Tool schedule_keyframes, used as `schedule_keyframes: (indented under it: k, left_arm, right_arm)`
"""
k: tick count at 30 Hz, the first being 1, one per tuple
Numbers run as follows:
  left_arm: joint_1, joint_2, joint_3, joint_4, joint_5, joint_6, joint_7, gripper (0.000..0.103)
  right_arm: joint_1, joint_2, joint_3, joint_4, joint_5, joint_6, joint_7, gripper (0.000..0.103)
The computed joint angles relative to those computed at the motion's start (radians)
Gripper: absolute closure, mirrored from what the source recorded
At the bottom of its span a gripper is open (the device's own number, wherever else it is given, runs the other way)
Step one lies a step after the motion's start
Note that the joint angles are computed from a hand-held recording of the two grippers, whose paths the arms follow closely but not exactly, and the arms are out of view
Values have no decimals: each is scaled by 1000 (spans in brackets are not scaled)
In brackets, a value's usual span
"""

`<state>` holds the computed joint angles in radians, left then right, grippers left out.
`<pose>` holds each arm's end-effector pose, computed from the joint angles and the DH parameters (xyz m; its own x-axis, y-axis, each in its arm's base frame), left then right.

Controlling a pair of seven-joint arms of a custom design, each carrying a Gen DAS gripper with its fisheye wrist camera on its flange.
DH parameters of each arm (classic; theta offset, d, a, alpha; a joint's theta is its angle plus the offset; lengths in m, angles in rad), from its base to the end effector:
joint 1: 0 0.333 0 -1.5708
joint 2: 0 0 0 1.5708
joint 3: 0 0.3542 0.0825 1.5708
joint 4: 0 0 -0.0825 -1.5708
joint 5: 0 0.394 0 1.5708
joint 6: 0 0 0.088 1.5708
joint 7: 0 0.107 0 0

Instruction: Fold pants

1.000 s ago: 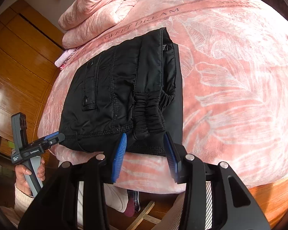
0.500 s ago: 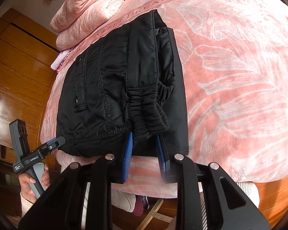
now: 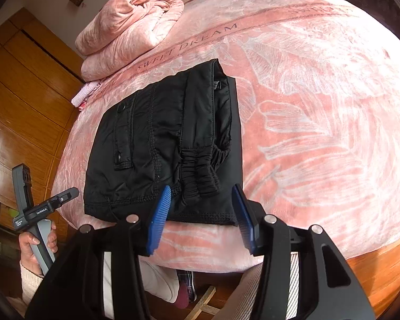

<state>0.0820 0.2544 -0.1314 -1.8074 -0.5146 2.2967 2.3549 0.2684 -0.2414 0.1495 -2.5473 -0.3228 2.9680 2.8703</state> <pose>0.6659 -0.0365 0.4626 -0.5317 -0.8169 0.2233 -0.8053 0.4062 -0.4318 0.4255 0.2153 0.4586 -0.3846 -0.7938 -0.4711 -0.7017 0.5830 -0.4096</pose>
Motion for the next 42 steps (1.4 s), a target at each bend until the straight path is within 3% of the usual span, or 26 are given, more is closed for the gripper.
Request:
schedule_keyframes:
  k: [6,13,24,34,38,42]
  left_arm:
    - [36,51,-1,83,-62,-141,-5,4]
    - [32,122,-9,146,-41,-178,-54,4]
    - [25,277,-39,352,-6,-347,-119,4]
    - [15,368,-51,485,34,-426,-146,4]
    - [12,361,-46,472,56,-416,-143,3]
    - [27,353,-49,453,53,-428,-106,3]
  right_arm:
    - [5,-12,-24,-26,28,34,-10,48]
    - [76,47,-91,-13,166,85,-131,33]
    - [103,106,-111,27,325,74,-280,32]
    - [95,107,-106,22,375,82,-330,31]
    - [101,109,-111,24,394,81,-348,30]
    - [108,110,-117,26,415,85,-378,23]
